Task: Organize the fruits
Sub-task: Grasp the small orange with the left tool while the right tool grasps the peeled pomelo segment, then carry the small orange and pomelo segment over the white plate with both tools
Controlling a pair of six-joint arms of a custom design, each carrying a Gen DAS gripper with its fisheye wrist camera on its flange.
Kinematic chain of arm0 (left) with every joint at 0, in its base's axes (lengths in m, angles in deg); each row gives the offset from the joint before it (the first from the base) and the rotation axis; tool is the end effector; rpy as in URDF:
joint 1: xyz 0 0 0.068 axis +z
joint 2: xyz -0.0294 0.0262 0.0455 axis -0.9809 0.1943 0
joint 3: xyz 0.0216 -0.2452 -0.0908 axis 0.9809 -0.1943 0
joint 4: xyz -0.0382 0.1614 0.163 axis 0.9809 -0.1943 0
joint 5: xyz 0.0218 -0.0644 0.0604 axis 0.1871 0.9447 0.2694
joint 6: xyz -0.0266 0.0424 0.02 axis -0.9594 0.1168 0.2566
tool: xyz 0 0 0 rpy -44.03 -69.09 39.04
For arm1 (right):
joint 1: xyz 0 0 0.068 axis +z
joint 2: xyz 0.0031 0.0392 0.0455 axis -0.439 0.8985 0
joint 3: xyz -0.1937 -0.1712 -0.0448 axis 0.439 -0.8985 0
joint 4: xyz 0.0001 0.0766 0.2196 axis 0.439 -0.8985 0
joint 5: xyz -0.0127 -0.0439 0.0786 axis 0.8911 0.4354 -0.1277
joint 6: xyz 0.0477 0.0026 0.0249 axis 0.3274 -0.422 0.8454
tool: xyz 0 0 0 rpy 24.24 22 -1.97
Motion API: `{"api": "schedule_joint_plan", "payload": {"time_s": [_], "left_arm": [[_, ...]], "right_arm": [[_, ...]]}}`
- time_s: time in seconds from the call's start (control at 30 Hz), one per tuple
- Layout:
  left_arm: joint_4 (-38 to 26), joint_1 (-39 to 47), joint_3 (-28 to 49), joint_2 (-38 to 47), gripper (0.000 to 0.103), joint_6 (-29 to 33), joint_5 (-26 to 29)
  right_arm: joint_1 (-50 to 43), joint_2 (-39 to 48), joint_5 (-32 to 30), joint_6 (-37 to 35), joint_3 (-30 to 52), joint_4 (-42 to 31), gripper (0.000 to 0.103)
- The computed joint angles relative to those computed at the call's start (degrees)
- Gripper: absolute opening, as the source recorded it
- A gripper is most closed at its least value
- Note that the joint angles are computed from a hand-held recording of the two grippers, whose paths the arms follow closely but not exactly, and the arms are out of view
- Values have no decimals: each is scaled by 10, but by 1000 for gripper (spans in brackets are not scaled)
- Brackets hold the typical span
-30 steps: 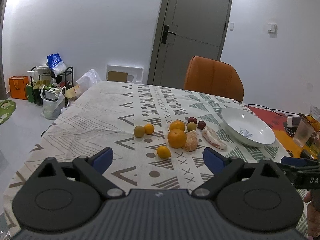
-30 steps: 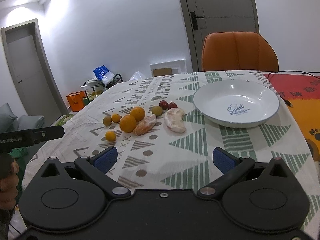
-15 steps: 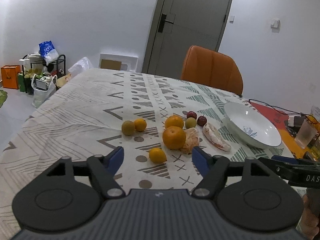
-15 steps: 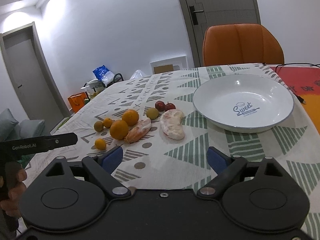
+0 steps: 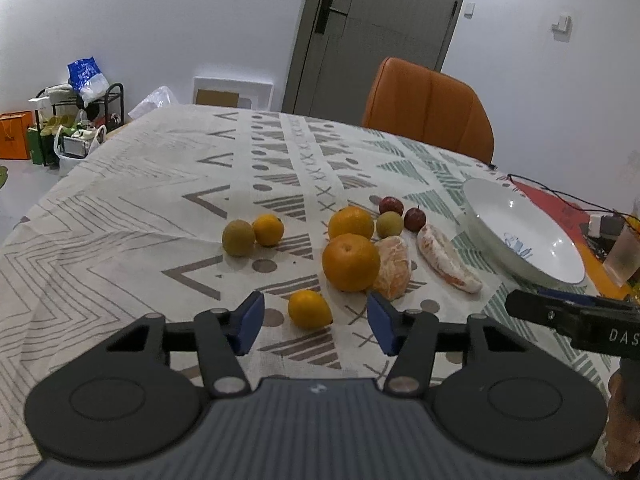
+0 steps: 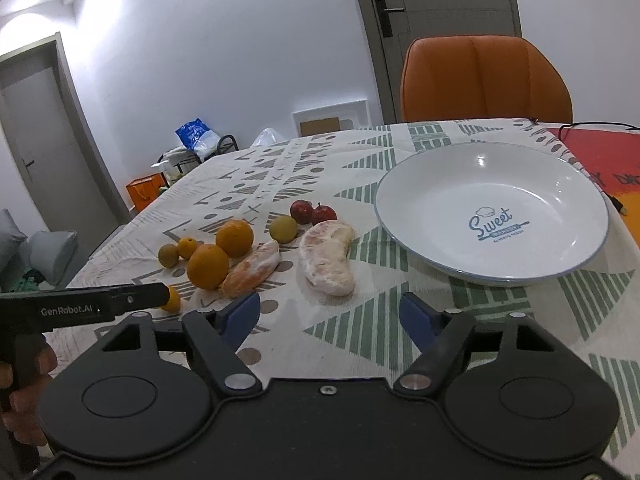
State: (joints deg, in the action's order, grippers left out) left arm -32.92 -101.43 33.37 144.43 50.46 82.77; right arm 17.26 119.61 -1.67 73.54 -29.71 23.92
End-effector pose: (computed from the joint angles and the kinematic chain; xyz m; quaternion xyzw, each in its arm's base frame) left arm 0.3147 -0.1366 0.0576 0.1416 0.8871 -0.1787 0.4013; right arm 0.2045 0.1683 0.0751 0.0996 0.8856 0.0920 0.4442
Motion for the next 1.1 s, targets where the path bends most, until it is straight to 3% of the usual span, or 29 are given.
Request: {"api": "schedule_joint_plan", "payload": {"time_s": [0.27,0.5,0.9,1.0,1.03,1.1], "left_arm": [[-39,-2,43,29,25,0,-5],[-27,2,41,30,24,1,-7],[-6,14,12,14,24,-11,-10],[0,17,4,13,24,-15,-11],[1,18,2,12,24,-16,-10],[5,22,-4,11,24,-17,-6]], "right_arm": [[-30,29,-31,-29,35,-7,72],[-52,64,-56,-54,73,-14,71],[-67,105,-60,-107,137,-47,54],[-60,114,-40,-119,157,-69,44],[-57,114,-32,-119,161,-77,36],[-56,111,-37,-119,155,-70,33]]}}
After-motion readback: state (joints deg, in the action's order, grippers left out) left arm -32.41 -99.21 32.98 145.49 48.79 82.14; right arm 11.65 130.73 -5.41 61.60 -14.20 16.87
